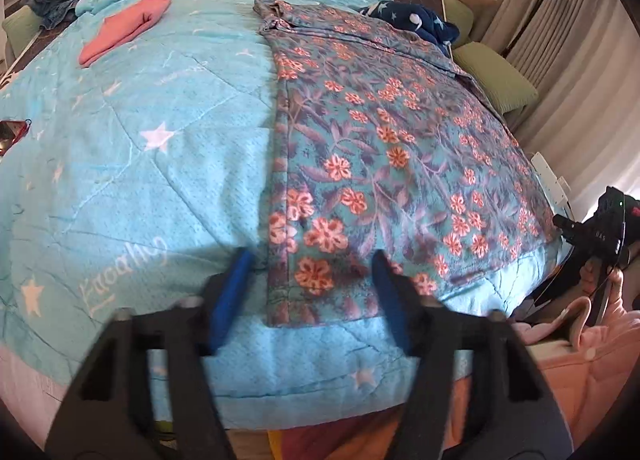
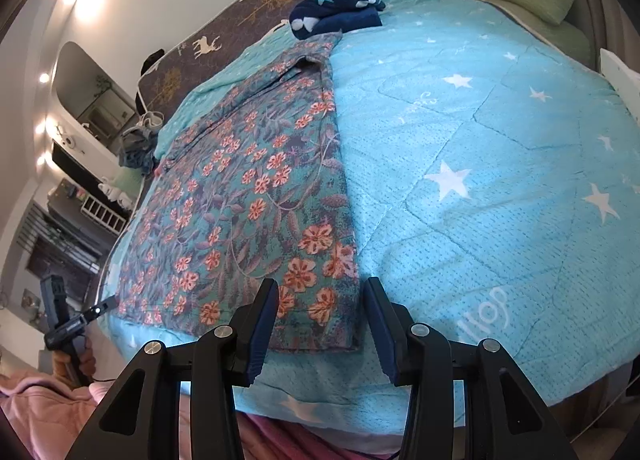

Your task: Fold small clothes

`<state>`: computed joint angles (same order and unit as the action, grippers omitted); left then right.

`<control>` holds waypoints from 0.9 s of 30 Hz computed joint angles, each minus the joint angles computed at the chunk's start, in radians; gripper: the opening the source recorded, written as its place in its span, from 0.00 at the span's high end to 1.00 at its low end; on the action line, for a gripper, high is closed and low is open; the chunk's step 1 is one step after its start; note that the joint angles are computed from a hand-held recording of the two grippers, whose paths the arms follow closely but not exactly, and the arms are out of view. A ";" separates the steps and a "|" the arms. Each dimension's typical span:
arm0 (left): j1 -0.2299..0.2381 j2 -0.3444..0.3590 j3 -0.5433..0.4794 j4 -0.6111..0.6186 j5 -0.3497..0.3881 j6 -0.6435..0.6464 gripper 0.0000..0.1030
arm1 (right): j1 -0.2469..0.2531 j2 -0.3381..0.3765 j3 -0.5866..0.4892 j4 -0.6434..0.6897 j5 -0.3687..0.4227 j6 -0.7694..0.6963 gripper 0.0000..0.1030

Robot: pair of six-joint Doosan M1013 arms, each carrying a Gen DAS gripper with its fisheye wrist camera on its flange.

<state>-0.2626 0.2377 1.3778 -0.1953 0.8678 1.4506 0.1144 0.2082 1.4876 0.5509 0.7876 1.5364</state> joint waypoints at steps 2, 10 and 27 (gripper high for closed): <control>0.010 -0.002 0.000 -0.050 0.015 0.023 0.63 | -0.002 -0.004 0.004 0.010 0.007 -0.004 0.56; 0.015 0.027 -0.031 -0.125 0.031 0.084 0.79 | -0.011 0.021 -0.012 0.098 0.023 -0.074 0.55; 0.041 0.007 -0.097 -0.250 -0.190 0.254 0.91 | -0.056 0.052 -0.124 0.453 0.009 -0.296 0.95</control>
